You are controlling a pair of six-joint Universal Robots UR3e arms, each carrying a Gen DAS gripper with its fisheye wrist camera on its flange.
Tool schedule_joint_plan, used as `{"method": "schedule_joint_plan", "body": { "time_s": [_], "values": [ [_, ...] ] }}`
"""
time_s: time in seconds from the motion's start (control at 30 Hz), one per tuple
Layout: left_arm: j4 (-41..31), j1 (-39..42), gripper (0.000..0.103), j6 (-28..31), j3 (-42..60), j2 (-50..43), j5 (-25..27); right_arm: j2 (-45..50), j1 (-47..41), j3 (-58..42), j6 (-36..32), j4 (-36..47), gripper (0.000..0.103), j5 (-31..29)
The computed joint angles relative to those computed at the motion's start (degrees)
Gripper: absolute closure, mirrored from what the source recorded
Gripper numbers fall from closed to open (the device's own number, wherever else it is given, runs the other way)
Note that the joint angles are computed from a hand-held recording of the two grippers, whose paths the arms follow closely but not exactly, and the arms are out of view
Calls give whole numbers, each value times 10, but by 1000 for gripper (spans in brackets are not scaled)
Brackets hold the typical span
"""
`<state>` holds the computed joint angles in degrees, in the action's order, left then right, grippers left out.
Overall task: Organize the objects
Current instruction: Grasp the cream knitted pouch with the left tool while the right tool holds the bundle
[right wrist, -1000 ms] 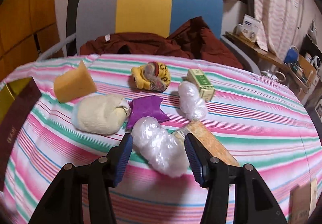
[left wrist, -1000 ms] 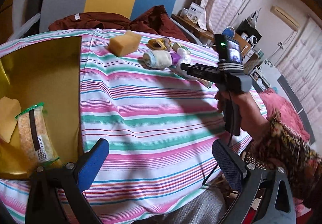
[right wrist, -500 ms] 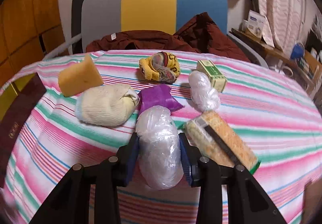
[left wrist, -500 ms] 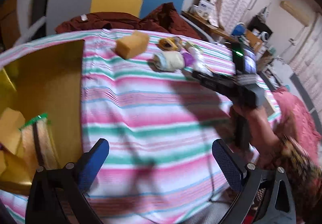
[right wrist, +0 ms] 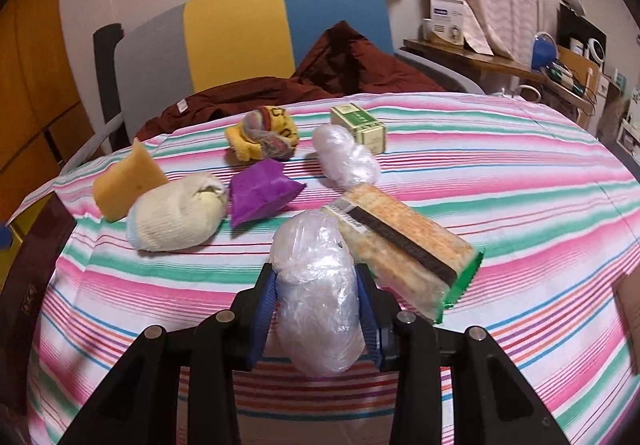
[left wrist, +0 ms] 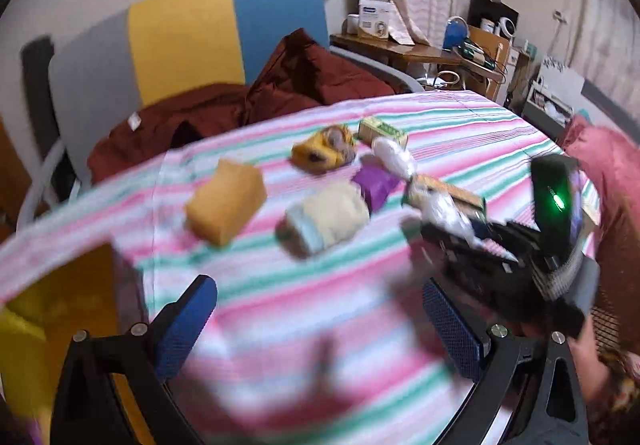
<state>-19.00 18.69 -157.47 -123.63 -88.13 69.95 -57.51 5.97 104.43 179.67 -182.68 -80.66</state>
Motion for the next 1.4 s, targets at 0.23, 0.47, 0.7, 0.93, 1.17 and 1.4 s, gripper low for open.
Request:
{"method": "schedule_joint_plan", "body": {
  "time_s": [0.23,0.47,0.7,0.93,1.17,1.4],
  "values": [
    [20,-94,0,45,191,-205,101,5,-1,4,9,-14,65,-7],
    [47,-138,0,82,291,-324,178,13,-4,4,15,-22,65,-6],
    [19,-136,32,60,300,-346,138,17,-8,4,21,-26,65,-1],
    [122,-112,45,-14,208,-328,119,16,-8,8,22,-30,65,-4],
    [174,-108,50,-47,135,-292,125,15,-4,8,24,-33,65,-15],
    [239,-84,51,-67,27,-237,102,16,4,11,23,-47,65,-32]
  ]
}}
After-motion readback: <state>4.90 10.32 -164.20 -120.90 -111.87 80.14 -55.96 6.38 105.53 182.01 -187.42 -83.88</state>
